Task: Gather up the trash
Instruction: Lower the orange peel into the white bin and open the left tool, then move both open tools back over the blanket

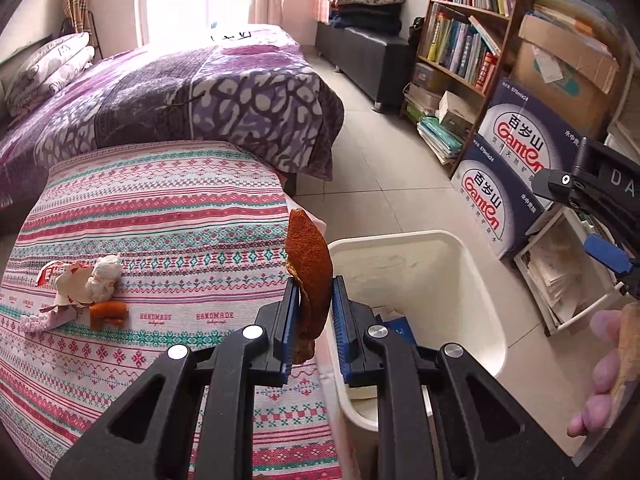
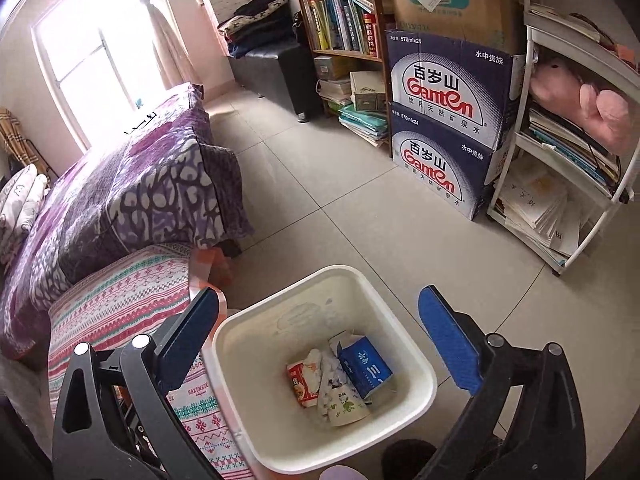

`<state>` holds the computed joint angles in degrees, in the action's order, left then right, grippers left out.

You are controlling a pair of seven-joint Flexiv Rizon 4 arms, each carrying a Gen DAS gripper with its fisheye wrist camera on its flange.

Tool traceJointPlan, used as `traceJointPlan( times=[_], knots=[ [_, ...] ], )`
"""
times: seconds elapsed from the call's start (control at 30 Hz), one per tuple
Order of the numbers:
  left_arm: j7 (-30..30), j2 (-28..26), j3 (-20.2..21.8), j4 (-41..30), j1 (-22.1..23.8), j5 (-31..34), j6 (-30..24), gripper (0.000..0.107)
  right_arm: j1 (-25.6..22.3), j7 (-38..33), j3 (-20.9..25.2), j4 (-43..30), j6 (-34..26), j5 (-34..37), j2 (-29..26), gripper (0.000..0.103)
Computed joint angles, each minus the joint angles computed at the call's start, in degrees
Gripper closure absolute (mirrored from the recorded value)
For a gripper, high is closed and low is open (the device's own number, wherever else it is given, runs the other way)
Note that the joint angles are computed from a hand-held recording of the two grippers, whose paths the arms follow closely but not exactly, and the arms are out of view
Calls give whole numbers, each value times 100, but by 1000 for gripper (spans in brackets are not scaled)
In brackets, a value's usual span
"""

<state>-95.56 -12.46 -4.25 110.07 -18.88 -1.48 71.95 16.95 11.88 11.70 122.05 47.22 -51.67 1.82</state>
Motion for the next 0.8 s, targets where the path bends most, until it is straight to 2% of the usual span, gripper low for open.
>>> traceJointPlan(
  times=[0.17, 0.37, 0.43, 0.47, 0.63, 0.7, 0.8],
  knots=[
    [308, -42, -255, 37, 72, -511, 4, 89, -43, 132, 6, 50, -89, -87, 89, 7],
    [1366, -44, -828, 295, 300, -2036, 197, 88, -134, 305, 20, 135, -101, -195, 206, 7],
    [1596, -46, -876, 337, 294, -2376, 182, 75, -159, 337, 19, 146, -74, -198, 219, 7],
    [1603, -42, -826, 354, 253, -2401, 214, 64, -168, 346, 20, 153, -48, -187, 223, 7],
    [1327, 10, -503, 364, 96, -2072, 277, 55, -123, 279, 48, 59, -100, -171, 131, 7],
    [1012, 43, -283, 347, 15, -1652, 315, 49, -77, 227, 56, 9, -141, -168, 81, 7],
    [376, 70, 107, 205, -97, -728, 174, 46, 17, 96, 58, -100, -173, -139, -40, 7]
  ],
)
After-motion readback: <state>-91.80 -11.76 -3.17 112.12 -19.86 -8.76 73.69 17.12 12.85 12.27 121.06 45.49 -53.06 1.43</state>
